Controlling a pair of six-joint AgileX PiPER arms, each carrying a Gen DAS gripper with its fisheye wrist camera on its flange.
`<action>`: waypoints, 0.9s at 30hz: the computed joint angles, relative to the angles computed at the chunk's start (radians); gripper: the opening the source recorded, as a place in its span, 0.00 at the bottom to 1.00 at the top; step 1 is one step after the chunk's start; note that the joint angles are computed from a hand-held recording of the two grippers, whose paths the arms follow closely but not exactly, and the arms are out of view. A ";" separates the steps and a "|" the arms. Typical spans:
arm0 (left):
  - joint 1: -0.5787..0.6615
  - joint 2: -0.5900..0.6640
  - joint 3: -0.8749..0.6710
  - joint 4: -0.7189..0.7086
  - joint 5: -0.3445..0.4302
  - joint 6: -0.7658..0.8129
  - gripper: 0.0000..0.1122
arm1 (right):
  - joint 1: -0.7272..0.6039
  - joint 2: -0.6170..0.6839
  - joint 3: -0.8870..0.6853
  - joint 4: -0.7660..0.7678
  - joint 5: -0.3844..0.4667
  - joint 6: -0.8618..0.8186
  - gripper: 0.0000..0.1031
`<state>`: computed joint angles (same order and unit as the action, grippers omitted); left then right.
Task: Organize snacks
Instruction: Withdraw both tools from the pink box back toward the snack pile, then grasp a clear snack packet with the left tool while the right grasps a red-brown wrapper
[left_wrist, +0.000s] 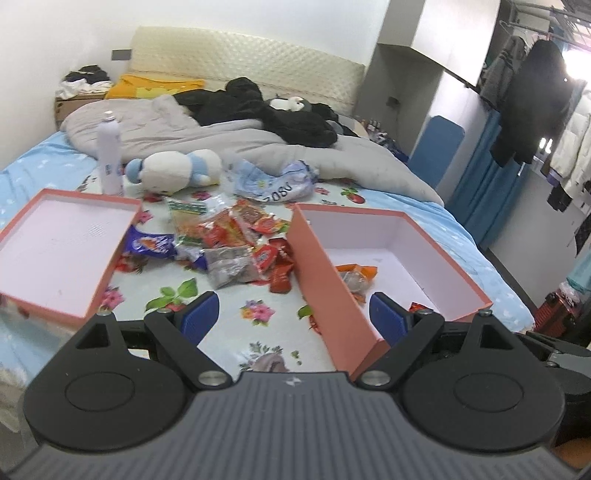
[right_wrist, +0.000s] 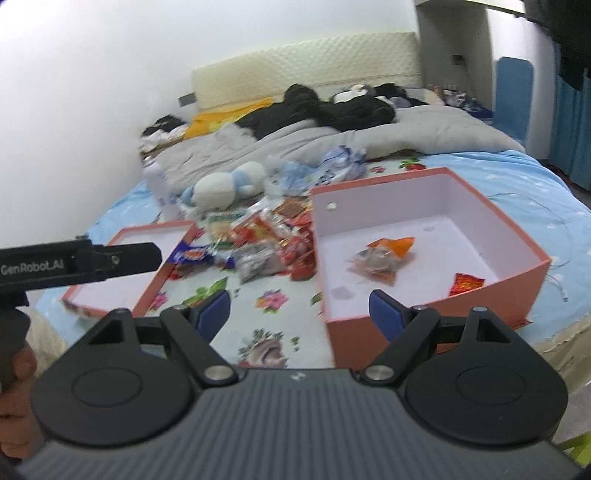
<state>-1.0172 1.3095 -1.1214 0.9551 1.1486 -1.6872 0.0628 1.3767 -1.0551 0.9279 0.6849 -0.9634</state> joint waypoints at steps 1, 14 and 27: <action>-0.005 -0.008 0.012 0.002 0.003 -0.008 0.81 | 0.007 -0.008 0.008 0.001 -0.001 -0.012 0.81; 0.146 -0.056 0.111 -0.057 -0.142 -0.012 0.81 | 0.143 -0.017 0.042 -0.101 -0.128 0.069 0.73; 0.563 0.031 0.133 -0.264 -0.500 0.286 0.81 | 0.339 0.211 -0.173 -0.379 -0.221 0.360 0.53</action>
